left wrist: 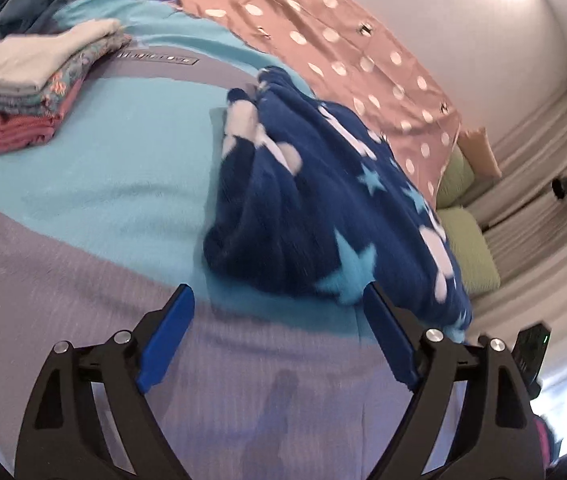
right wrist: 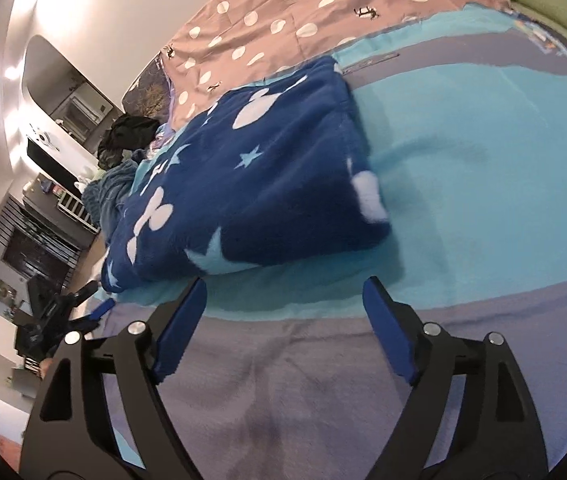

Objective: Fold small clothes

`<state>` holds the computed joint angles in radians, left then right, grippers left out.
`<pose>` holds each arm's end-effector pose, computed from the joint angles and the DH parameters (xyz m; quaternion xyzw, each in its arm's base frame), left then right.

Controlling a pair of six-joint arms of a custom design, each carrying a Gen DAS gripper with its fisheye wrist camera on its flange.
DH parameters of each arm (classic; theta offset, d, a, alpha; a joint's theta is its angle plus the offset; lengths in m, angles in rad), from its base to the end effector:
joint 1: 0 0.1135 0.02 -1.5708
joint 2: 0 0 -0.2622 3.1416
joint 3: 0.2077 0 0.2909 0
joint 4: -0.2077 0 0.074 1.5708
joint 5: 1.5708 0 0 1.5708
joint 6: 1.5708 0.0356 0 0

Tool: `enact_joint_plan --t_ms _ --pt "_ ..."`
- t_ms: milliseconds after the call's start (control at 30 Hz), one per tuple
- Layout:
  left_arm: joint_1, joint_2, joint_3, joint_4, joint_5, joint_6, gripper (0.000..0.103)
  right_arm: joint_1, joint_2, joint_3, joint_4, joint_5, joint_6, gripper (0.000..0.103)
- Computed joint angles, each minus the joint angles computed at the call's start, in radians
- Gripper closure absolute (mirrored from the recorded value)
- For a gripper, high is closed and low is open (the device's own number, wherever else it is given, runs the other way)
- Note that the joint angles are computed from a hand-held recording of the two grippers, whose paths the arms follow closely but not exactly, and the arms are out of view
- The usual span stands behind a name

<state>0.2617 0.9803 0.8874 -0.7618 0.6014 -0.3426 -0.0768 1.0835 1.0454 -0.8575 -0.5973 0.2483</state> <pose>0.2282 0.0403 0.2867 -0.1671 0.8849 -0.2907 0.3232 0.2494 0.0009 0.3135 0.0498 0.9057 0.3037 0.2916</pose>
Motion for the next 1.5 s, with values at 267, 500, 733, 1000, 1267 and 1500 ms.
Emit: enact_joint_plan --t_ms 267,500,733,1000,1267,1500 --pt "0.026 0.132 -0.008 0.26 0.107 -0.195 0.017 -0.033 0.173 0.031 0.177 -0.127 0.213 0.009" --pt "-0.017 0.198 0.033 0.321 0.094 -0.185 0.068 0.025 0.261 0.111 0.23 -0.036 0.28 0.074" --pt "-0.013 0.067 0.086 0.155 0.118 -0.071 0.074 0.031 -0.015 0.112 0.058 0.058 0.141 0.089" --pt "0.126 -0.233 0.081 -0.447 0.231 0.34 0.072 -0.16 -0.385 -0.051 -0.476 0.04 -0.143 0.066" --pt "0.412 -0.319 0.113 -0.69 0.193 0.598 0.057 -0.232 -0.46 0.035 -0.426 0.213 -0.151 0.034" --pt "0.352 -0.392 0.065 -0.636 0.211 0.561 0.052 0.266 -0.333 0.138 -0.259 0.493 0.037 0.033"
